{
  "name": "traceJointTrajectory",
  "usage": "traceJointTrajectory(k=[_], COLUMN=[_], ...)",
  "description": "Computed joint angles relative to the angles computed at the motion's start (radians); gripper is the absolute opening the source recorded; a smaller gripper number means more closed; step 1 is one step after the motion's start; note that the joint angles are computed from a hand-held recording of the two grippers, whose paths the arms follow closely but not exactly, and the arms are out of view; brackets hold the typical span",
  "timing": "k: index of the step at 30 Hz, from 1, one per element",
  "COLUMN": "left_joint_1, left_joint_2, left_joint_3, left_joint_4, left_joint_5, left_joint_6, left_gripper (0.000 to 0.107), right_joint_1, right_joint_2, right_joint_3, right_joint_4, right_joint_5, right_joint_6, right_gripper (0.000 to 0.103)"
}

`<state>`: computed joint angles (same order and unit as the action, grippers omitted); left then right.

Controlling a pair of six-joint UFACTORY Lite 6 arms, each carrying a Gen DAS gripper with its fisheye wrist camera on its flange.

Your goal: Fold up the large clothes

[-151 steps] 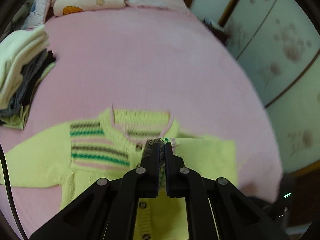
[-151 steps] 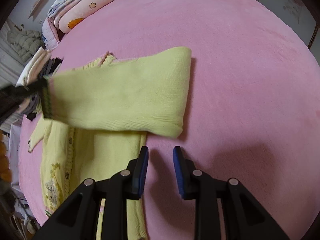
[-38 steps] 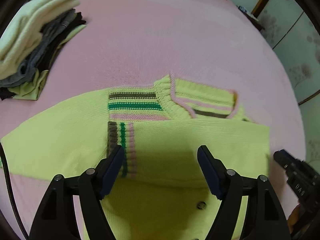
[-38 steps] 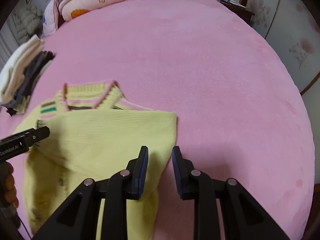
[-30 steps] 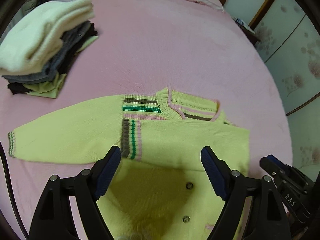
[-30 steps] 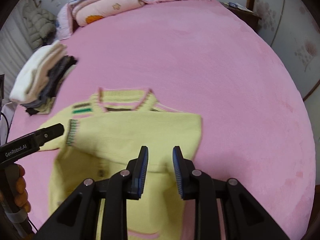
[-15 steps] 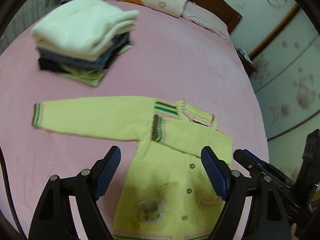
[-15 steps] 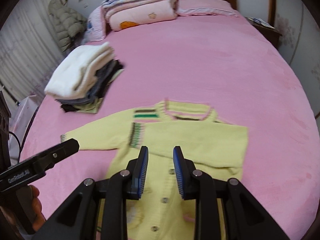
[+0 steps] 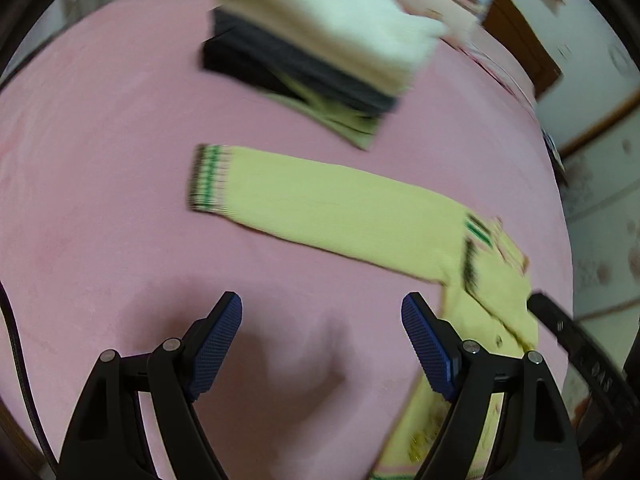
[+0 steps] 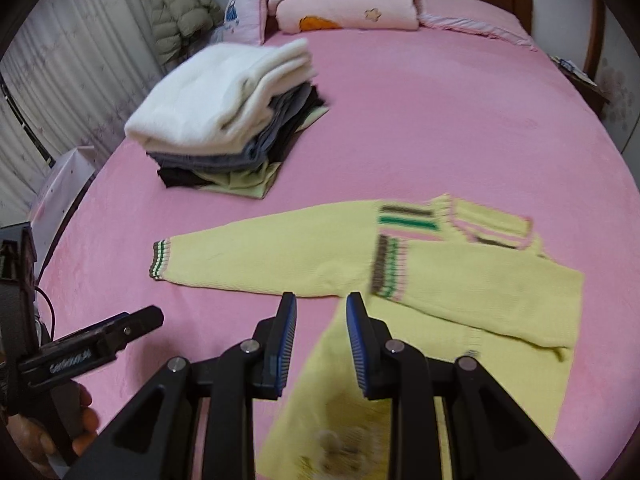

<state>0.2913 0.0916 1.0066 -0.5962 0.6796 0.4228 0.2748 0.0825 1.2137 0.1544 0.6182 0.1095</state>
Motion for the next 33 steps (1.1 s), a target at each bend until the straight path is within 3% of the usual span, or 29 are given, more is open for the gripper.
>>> traceJointTrajectory(k=[7,12,15,18,19,20,26,33], left_joint_1=[0.224,0.245,0.209,0.167,0.159,0.149,0.033,-0.18], left_joint_2=[0.37,0.463,0.5,0.558,0.57,0.584,0.443,0.239], left_joint_3=[0.121,0.152,0.211,0.304,0.328,0.351,0.325,0.278], left_joint_4=[-0.374,-0.603,-0.609,-0.578,-0.559,-0.551,-0.443,-0.405], left_joint_5=[0.018,0.004,-0.024,-0.038,-0.046,-0.061,-0.185,-0.141], left_joint_6=[0.259,0.463,0.475,0.459,0.442,0.43,0.423,0.452], left_gripper=[0.079,0.074,0.057,0.025,0.009,0.007,0.006,0.006], right_joint_1=[0.124,0.167,0.171,0.169,0.165,0.16,0.136,0.063], right_joint_2=[0.223,0.316,0.33,0.344,0.346,0.348,0.333,0.252], right_joint_3=[0.124,0.188,0.187,0.185,0.183,0.181,0.159,0.076], right_joint_4=[-0.048,-0.072,-0.073,-0.093,-0.096,-0.104,-0.168,-0.213], right_joint_5=[-0.065,-0.084,-0.091,-0.087,-0.087,-0.087,-0.085,-0.081], right_joint_6=[0.116,0.151,0.15,0.166,0.171,0.181,0.267,0.341], right_gripper=[0.025,0.025,0.025,0.025,0.025,0.025,0.025,0.025])
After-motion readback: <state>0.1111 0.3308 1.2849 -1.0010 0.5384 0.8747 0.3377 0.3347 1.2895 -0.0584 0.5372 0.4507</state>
